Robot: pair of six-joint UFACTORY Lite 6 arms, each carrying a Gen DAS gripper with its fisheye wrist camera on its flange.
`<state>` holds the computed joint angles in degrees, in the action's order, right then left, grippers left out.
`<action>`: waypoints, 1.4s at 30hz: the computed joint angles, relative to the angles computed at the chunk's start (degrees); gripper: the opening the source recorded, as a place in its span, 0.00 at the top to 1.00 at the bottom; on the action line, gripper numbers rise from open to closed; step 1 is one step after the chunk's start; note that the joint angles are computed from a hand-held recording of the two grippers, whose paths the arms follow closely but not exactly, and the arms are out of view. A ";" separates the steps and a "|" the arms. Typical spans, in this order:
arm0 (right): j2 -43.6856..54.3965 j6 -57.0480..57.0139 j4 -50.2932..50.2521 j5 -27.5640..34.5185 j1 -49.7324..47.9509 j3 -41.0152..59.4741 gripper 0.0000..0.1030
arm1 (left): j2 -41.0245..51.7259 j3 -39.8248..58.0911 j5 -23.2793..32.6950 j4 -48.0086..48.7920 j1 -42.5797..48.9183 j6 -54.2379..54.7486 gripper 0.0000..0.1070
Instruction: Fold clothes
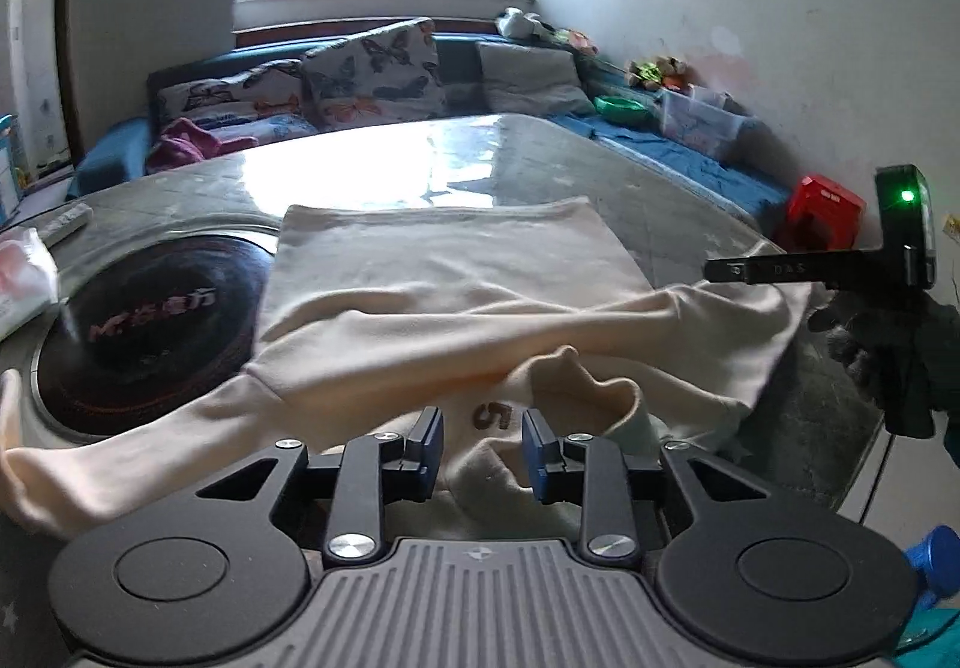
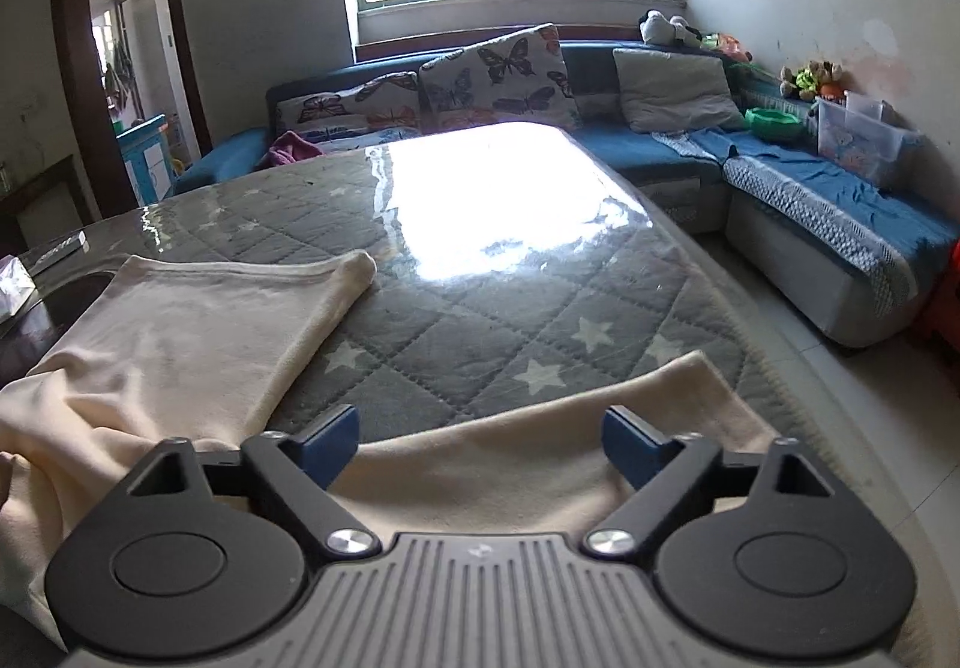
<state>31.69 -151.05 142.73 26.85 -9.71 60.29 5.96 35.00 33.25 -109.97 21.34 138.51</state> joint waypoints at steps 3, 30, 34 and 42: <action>0.89 -3.69 2.86 1.29 0.56 -0.46 0.02 | 2.09 0.71 -1.31 -2.02 -1.61 2.54 0.71; 2.25 -9.40 7.79 -0.05 2.25 0.61 0.00 | -2.40 -1.62 4.06 5.66 1.91 6.64 0.60; 2.28 -9.35 7.72 -0.25 2.26 0.75 0.00 | 4.85 4.33 1.98 3.08 -2.71 6.67 0.61; 2.22 -9.63 8.06 -0.38 2.43 0.71 0.00 | 11.37 7.76 1.36 2.50 -5.04 7.95 0.76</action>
<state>33.90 -160.68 150.79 26.47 -7.28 60.99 17.33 42.75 34.61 -107.47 16.30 146.46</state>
